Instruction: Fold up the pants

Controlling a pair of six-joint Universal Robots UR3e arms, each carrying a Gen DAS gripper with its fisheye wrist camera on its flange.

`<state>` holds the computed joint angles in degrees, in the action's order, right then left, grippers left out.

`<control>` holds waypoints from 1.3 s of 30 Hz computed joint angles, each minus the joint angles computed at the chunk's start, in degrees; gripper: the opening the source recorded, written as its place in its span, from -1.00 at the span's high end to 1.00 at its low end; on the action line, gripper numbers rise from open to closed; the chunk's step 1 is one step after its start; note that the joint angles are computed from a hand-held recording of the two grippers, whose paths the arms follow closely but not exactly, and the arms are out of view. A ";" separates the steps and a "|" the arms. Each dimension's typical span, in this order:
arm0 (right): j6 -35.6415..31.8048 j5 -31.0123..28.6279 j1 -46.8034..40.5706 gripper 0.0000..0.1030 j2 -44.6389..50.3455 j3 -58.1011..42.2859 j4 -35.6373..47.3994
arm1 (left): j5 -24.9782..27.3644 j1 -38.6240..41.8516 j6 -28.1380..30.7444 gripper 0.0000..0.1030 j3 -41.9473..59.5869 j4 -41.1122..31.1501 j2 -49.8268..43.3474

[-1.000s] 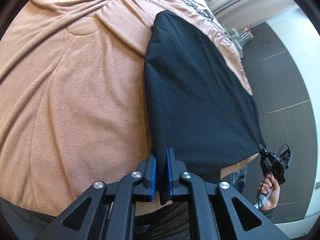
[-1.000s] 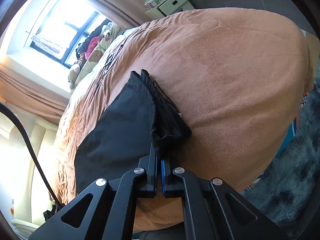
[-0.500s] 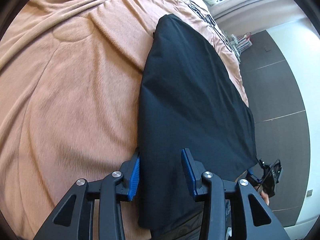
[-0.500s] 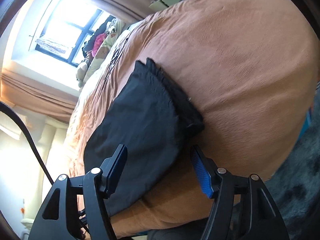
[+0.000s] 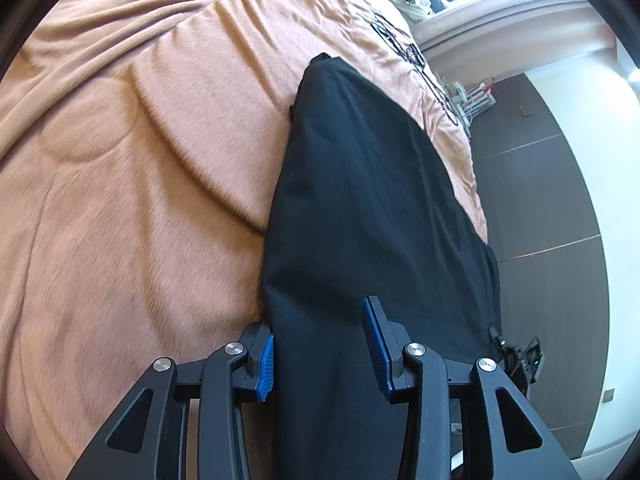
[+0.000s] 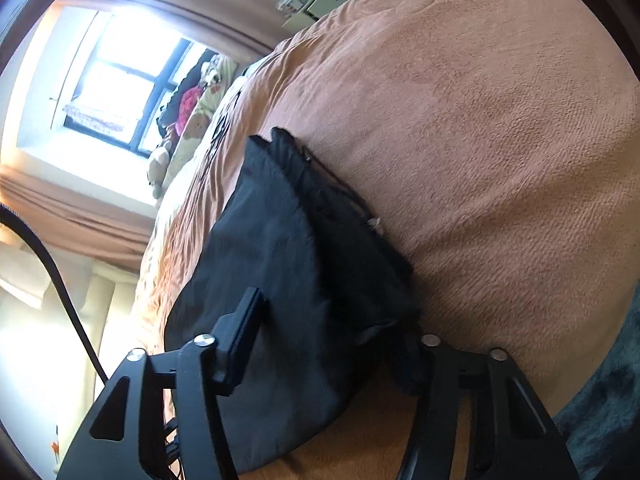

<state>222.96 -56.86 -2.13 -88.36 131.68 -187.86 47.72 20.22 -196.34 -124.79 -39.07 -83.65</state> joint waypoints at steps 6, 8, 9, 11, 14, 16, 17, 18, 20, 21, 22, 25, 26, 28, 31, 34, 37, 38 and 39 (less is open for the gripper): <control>0.69 -0.36 0.70 0.32 -2.29 3.21 -1.54 | -0.63 0.53 0.43 0.91 -0.31 0.37 -1.16; 1.07 -0.06 0.87 0.40 -1.90 2.44 -1.54 | 0.23 0.33 0.19 0.93 -0.98 1.44 0.54; 1.23 0.11 0.94 0.44 -1.91 2.54 -1.81 | 0.30 0.54 0.20 0.94 -1.26 1.31 1.52; 1.43 0.25 1.08 0.47 -2.31 2.63 -1.56 | -0.07 1.37 0.03 0.94 -1.64 0.52 3.33; 1.70 -0.02 1.95 0.50 -2.46 1.72 -0.89 | -0.50 3.46 1.94 0.94 -2.19 -3.00 6.98; 2.47 -1.30 3.78 0.50 -2.22 0.11 0.15 | -1.38 5.36 3.77 0.94 -2.90 -5.93 9.58; 2.68 -1.37 4.09 0.50 -1.82 -0.45 0.25 | -2.05 6.89 5.39 0.94 -3.24 -8.20 11.21; 3.02 -1.93 5.05 0.50 -1.59 -1.09 0.54 | -2.54 8.34 7.05 0.94 -3.39 -10.53 12.63; 3.32 -2.94 6.78 0.50 -0.37 -2.97 1.20 | -3.02 10.90 9.55 0.94 -3.59 -14.95 15.67; 3.47 -3.33 7.51 0.50 0.07 -3.59 1.31 | -3.23 12.49 11.45 0.94 -3.67 -17.77 17.33; 3.69 -3.94 8.64 0.50 0.71 -4.50 1.47 | -3.64 14.81 14.14 0.94 -3.83 -21.94 19.76; 4.39 -5.87 11.70 0.50 3.03 -7.98 2.73 | -4.22 20.77 21.19 0.94 -3.50 -32.81 25.18; 4.62 -6.78 12.97 0.50 3.94 -9.32 3.31 | -4.29 22.39 23.11 0.94 -3.22 -35.40 26.05; 4.70 -8.36 15.04 0.50 5.52 -12.24 4.92 | -4.67 27.17 29.07 0.94 -2.69 -43.42 29.17; 4.76 -10.42 18.03 0.50 8.06 -16.26 6.44 | -4.67 36.71 41.55 0.94 -0.47 -59.94 34.54; 4.51 -11.72 19.88 0.50 9.83 -19.76 8.39 | -4.12 41.93 47.82 0.94 1.35 -67.93 36.36; 4.07 -12.28 21.41 0.50 12.33 -24.12 10.37 | -3.23 48.06 54.87 0.94 3.12 -76.18 38.09; 3.90 -12.44 21.91 0.54 13.03 -25.28 10.85 | -2.98 50.01 57.00 0.94 3.68 -78.90 38.68; 3.69 -12.43 22.30 0.54 13.87 -26.67 11.47 | -2.74 51.37 58.38 0.94 4.06 -80.54 39.06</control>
